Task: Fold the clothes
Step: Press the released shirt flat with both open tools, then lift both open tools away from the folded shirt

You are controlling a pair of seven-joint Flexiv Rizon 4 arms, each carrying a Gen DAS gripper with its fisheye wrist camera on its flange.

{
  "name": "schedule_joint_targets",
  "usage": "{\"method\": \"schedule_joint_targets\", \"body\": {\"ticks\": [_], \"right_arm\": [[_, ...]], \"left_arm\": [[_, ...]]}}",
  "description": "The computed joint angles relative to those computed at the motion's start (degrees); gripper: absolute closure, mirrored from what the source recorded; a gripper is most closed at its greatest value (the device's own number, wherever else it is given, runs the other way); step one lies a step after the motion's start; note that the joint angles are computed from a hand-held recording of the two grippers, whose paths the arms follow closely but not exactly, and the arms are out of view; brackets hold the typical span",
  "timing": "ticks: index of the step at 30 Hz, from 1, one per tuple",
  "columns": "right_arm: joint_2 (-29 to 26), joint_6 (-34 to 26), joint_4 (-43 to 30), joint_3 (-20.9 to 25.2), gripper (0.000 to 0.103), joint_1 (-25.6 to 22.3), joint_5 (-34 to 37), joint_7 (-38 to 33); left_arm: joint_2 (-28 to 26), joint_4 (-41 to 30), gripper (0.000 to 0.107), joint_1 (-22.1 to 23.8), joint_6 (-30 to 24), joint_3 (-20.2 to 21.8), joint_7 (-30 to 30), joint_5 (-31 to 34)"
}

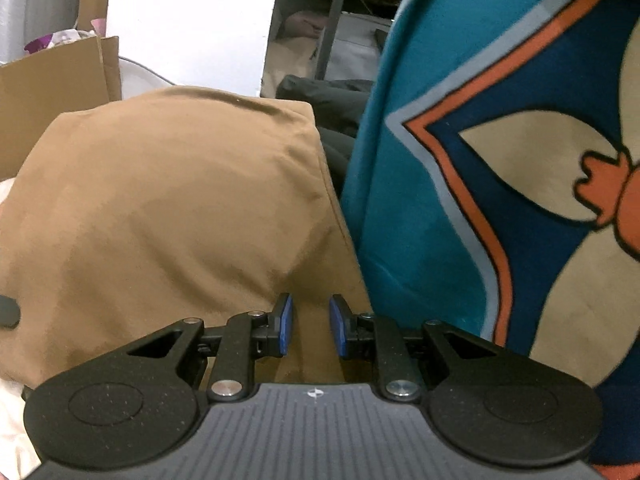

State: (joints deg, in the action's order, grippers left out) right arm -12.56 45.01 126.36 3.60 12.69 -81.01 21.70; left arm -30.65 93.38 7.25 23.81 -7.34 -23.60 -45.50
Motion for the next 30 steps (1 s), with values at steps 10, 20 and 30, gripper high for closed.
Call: {"method": "schedule_joint_targets", "body": {"ticks": [10, 20, 30], "right_arm": [[1.5, -1.7, 1.4, 1.3, 0.077, 1.1, 5.3, -1.4], [6.3, 2.9, 2.0, 2.0, 0.076, 0.0, 15.1, -1.3], [10.3, 4.8, -0.4, 3.8, 0.051, 0.0, 22.9, -8.2]], "left_arm": [[0.7, -1.8, 0.1, 0.8, -3.7, 1.6, 0.4, 4.2], [2.5, -5.9, 0.091, 1.4, -6.2, 3.9, -4.4, 10.8], [5.4, -10.1, 0.019, 2.5, -7.3, 4.6, -11.6, 10.4]]}}
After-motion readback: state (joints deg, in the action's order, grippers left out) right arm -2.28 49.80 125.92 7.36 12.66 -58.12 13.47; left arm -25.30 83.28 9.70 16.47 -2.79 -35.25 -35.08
